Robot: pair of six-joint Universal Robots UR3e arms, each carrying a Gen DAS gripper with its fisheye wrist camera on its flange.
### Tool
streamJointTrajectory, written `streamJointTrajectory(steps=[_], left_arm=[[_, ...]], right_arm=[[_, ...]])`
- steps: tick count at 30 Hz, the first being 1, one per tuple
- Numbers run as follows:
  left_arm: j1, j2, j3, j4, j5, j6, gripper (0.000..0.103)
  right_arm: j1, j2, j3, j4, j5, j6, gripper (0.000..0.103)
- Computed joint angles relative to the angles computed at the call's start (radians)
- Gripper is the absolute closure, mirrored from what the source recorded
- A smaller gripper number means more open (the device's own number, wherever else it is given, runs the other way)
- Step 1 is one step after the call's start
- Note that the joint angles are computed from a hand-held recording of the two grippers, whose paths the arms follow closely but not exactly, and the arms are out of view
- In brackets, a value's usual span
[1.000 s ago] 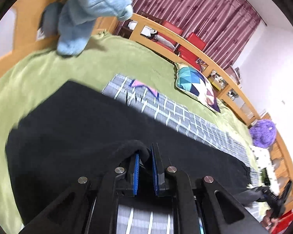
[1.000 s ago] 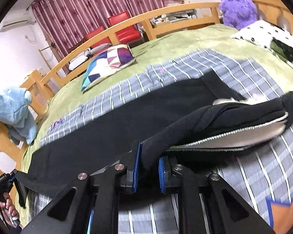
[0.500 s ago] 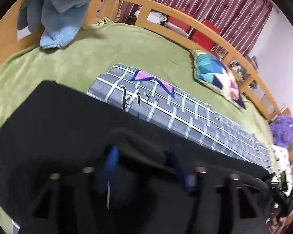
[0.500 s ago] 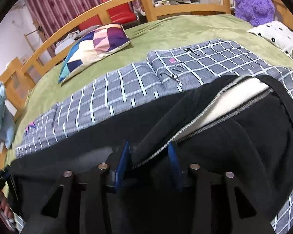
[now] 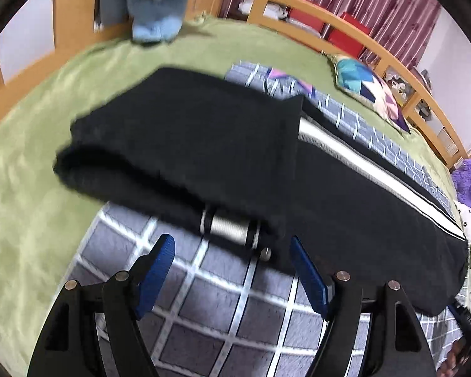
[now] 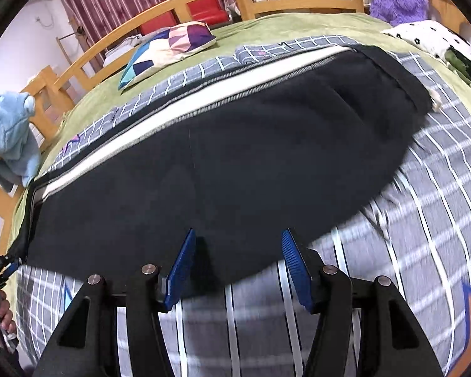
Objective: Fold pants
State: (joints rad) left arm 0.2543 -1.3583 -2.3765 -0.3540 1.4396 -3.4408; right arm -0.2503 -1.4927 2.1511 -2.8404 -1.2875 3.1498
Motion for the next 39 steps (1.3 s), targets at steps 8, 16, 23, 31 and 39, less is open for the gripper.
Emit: streamJointTrajectory(steps=[8,16,23,31,39], left_arm=[[-0.081,-0.248,0.146,0.122,0.093,-0.033,0.044],[0.111,-0.184,0.368,-0.005,0.083,0.105,0.069],[0.249,-0.033,0.361,-0.144,0.022,0.100,0.038],[0.231,0.106,0.052,-0.163,-0.135,0.106,0.037],[0.329,0.026,-0.242,0.172,-0.426,0.080,0.028]], right_arm=[[0.021,-0.078,0.106,-0.012,-0.008,0.016,0.045],[0.004,-0.132,0.147,-0.029,-0.022,0.042,0.045],[-0.010,-0.160,0.188,-0.024,-0.013,0.067,0.045],[-0.030,-0.262,0.242,0.010,-0.016,0.026,0.045],[-0.269,-0.247,0.280,0.038,0.159,-0.072,0.044]])
